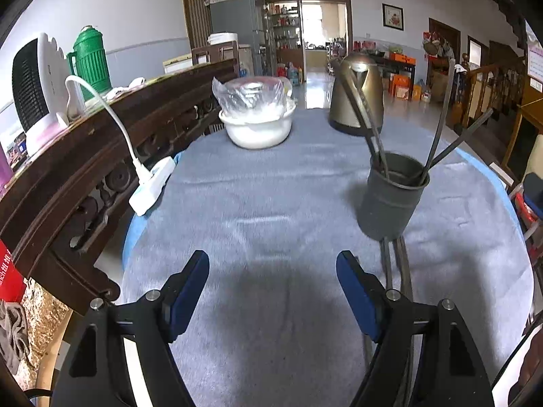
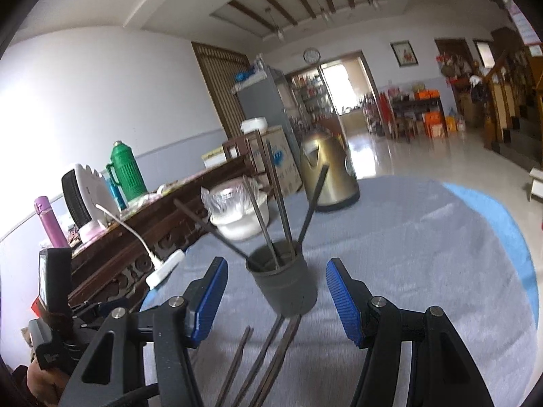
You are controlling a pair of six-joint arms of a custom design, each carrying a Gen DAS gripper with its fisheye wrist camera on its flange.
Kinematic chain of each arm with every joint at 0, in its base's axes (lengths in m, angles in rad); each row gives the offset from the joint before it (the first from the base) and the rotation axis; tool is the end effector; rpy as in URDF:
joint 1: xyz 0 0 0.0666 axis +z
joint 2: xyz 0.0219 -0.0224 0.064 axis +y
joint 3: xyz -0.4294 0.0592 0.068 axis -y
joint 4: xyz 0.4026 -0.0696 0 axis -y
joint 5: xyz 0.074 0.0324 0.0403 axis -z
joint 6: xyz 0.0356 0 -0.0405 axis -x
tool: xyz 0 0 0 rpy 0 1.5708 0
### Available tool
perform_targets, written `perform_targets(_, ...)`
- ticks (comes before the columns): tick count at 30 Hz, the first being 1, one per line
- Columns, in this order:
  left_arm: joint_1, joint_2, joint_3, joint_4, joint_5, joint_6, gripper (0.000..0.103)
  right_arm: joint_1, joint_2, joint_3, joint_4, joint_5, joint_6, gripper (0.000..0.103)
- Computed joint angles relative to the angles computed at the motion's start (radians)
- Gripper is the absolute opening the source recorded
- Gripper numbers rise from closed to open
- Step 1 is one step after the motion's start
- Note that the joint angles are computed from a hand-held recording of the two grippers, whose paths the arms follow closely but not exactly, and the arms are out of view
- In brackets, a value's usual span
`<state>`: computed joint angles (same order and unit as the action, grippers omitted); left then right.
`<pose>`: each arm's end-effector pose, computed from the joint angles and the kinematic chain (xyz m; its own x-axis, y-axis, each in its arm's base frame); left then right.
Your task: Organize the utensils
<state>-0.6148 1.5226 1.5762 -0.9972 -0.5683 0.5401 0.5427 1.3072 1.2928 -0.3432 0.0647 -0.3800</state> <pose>0.4454 -0.2915 0.5000 -0.6846 -0.0472 -0.7274 -0.1445 0.9869 0.0720 0.4131 0.2460 0.5186 -0.4503 0.1607 -0.8783 -0.3193 0.8897 0.3264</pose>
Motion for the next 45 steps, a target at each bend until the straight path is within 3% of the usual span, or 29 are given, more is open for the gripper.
perform_targets(6,0.013,0.01,-0.006,-0.026,0.064,0.005,0.078,-0.018,0.029,0.019,-0.074,-0.053,-0.029,0.064)
perform_targets(8,0.014,0.017,-0.004,-0.033,0.087,0.003,0.078,-0.019,0.049,0.033,-0.106,-0.073,-0.048,0.058)
perform_targets(11,0.015,0.026,-0.007,-0.036,0.119,0.002,0.078,-0.025,0.086,0.063,-0.18,-0.112,-0.059,0.04)
perform_targets(15,0.016,0.037,-0.007,-0.054,0.152,0.006,0.078,-0.034,0.119,0.074,-0.228,-0.154,-0.086,0.039)
perform_targets(23,0.019,0.055,-0.025,-0.058,0.225,0.01,0.078,-0.039,0.208,0.132,-0.325,-0.226,-0.107,0.026)
perform_targets(33,0.025,0.062,-0.034,-0.051,0.269,0.016,0.078,-0.026,0.345,0.265,-0.465,-0.173,-0.059,0.017)
perform_targets(45,0.03,0.064,-0.036,-0.042,0.286,0.018,0.078,0.001,0.382,0.322,-0.521,-0.158,-0.022,0.016)
